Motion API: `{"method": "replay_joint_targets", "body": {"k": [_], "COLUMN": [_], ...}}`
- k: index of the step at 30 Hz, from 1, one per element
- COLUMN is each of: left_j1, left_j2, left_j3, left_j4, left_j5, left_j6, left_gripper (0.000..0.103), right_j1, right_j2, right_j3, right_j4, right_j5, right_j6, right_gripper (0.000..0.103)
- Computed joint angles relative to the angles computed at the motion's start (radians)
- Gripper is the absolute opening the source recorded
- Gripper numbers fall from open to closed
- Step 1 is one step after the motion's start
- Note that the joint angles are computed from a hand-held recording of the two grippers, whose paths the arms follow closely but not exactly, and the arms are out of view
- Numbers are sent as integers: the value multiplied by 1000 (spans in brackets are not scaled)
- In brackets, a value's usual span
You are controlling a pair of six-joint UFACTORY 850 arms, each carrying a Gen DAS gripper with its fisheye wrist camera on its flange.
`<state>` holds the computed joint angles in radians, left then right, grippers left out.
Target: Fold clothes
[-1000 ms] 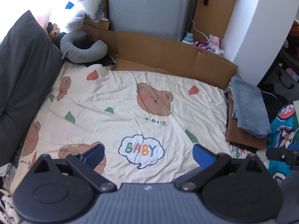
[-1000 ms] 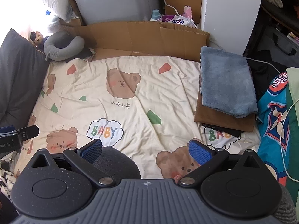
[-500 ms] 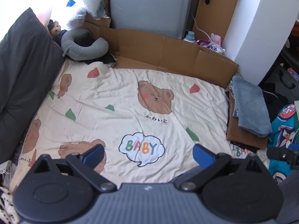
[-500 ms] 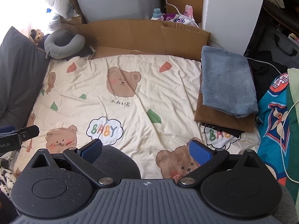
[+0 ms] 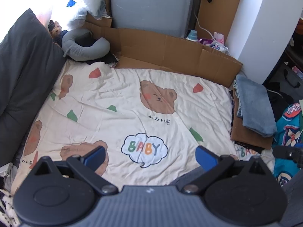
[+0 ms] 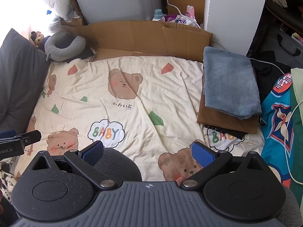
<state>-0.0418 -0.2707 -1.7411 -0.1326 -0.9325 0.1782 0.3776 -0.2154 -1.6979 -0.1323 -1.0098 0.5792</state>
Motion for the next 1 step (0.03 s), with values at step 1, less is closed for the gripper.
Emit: {"method": "replay_joint_targets", "body": {"k": [1], "left_j1": [-1], "left_j2": [0], "left_j3": [0], "left_j4": [-1], "left_j5": [-1], "left_j6": [2], "left_gripper": [102], "right_j1": [-1], "right_j2": [0], "right_j3": [0], "right_j4": [1], "right_j5": [1], "right_j6": [0], "right_gripper": [102]}}
